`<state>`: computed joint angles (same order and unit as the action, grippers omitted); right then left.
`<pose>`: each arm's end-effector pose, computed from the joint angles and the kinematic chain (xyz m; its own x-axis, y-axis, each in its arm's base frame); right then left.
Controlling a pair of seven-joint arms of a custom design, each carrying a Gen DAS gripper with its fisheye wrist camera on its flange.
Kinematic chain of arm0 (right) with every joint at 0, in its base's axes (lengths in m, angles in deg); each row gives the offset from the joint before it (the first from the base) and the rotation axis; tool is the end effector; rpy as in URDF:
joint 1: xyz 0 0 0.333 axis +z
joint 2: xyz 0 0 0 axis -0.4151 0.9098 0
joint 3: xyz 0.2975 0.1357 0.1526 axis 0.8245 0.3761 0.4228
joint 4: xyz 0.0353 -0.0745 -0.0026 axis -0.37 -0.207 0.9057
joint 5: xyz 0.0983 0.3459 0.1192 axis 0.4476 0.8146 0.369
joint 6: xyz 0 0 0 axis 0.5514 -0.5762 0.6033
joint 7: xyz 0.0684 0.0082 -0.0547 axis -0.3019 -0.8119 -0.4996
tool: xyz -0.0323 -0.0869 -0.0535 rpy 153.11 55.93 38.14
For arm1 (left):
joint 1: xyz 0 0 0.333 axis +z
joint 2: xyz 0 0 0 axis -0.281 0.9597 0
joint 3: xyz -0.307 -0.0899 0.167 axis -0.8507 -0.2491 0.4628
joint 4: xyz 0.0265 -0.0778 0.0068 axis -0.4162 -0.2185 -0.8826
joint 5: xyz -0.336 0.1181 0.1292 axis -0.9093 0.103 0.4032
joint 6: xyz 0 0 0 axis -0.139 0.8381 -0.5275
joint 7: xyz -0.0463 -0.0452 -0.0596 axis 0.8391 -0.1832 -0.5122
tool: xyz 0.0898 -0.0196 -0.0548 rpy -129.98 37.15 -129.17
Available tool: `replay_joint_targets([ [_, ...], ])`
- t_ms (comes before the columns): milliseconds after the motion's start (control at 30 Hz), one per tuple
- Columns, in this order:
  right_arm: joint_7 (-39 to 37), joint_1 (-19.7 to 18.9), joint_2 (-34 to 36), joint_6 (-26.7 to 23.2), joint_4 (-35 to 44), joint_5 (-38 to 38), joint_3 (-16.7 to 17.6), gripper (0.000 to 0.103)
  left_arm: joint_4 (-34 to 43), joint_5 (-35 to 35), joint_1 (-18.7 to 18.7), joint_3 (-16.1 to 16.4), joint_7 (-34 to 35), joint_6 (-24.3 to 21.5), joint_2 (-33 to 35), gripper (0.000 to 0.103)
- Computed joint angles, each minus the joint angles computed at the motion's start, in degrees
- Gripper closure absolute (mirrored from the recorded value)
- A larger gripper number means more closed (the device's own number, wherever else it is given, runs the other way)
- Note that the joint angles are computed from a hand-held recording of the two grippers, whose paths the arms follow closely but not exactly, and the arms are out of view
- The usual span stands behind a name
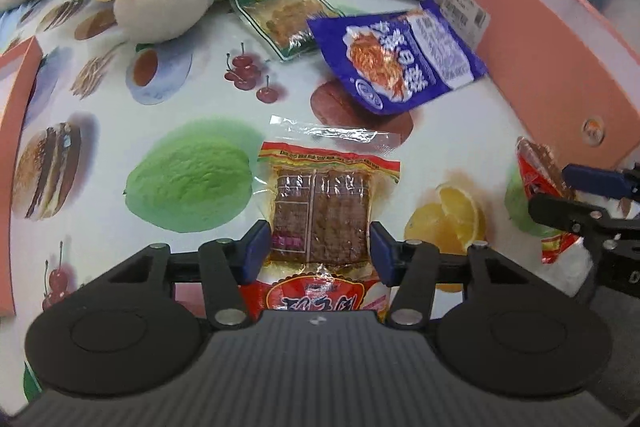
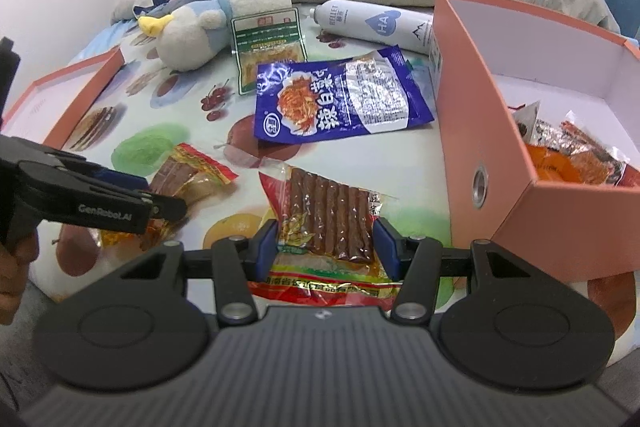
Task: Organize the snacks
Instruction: 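Lift and carry both held packets over the pink box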
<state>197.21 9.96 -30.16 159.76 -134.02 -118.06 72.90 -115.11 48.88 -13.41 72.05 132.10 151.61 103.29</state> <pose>0.6330 0.3173 0.3248 -0.0228 -0.9985 -0.0494 -0.7241 0.0505 -0.6879 0.7375 -0.0752 0.2935 -0.3870 -0.9132 0.1274 -0.8202 0.2778 -0.5001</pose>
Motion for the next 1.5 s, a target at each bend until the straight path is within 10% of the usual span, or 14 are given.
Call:
replay_joint_targets([
  [867, 11.50, -2.34, -8.34, -5.38, 4.53, -17.48, -1.14, 0.049, 9.78, -11.36, 0.73, -6.50, 0.09, -1.18, -5.57, 0.044],
  [1500, 18.47, -13.19, -16.51, -16.02, -1.38, -27.91, 5.46, 0.049, 30.64, -6.89, -11.29, -5.09, -7.67, -11.28, 3.18, 0.044],
])
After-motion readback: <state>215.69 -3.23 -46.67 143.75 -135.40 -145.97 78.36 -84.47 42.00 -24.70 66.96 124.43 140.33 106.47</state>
